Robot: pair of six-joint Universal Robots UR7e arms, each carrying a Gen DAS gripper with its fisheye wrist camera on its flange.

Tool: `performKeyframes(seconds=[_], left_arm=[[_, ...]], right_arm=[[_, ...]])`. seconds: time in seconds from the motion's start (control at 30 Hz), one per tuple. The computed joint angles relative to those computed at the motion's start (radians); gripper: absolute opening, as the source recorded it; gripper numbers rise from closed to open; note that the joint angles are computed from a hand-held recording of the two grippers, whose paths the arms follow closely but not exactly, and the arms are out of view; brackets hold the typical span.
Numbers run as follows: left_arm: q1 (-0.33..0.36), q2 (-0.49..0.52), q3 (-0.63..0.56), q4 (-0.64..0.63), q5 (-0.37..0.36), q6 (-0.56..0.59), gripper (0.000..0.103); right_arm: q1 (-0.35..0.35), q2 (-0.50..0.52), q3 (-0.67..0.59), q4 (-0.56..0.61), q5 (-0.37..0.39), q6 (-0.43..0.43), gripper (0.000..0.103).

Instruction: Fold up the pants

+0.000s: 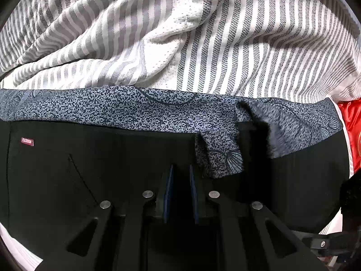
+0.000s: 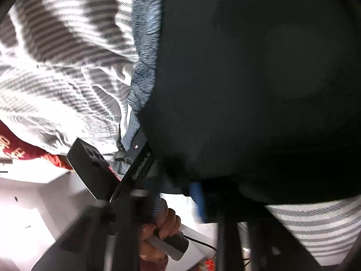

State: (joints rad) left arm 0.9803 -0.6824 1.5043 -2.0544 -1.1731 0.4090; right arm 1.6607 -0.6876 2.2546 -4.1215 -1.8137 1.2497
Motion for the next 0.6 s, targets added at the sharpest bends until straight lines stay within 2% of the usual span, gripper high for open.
performKeyframes(seconds=[0.07, 0.17, 0.27, 0.37, 0.47, 0.5, 0.53, 0.57, 0.6], left_arm=[[0.0, 0.004, -0.002, -0.004, 0.005, 0.006, 0.017], [-0.005, 0.018, -0.006, -0.014, 0.007, 0.005, 0.017], [-0.007, 0.017, -0.001, -0.02, 0.005, 0.001, 0.017], [-0.012, 0.004, 0.019, -0.033, 0.008, 0.002, 0.017], [-0.016, 0.002, 0.018, -0.023, 0.02, -0.012, 0.017], [-0.019, 0.0, 0.016, -0.018, 0.031, -0.022, 0.017], [-0.023, -0.008, 0.02, -0.018, 0.039, -0.031, 0.017], [-0.024, -0.017, 0.019, -0.019, 0.039, -0.037, 0.017], [-0.024, -0.027, 0.018, -0.016, 0.036, -0.041, 0.017]], right_arm=[[0.011, -0.001, 0.005, -0.03, 0.015, -0.036, 0.009], [0.047, -0.041, 0.027, 0.022, 0.004, -0.078, 0.009], [0.068, -0.051, 0.044, 0.069, -0.018, -0.069, 0.009], [0.044, -0.033, 0.049, 0.081, -0.003, -0.041, 0.009], [0.019, -0.043, 0.057, 0.1, 0.032, -0.062, 0.012], [0.017, -0.059, 0.06, 0.122, 0.046, -0.071, 0.017], [0.02, -0.095, 0.069, 0.167, 0.069, -0.09, 0.032], [0.033, -0.125, 0.073, 0.219, 0.062, -0.1, 0.057], [0.051, -0.157, 0.074, 0.28, 0.042, -0.11, 0.069]])
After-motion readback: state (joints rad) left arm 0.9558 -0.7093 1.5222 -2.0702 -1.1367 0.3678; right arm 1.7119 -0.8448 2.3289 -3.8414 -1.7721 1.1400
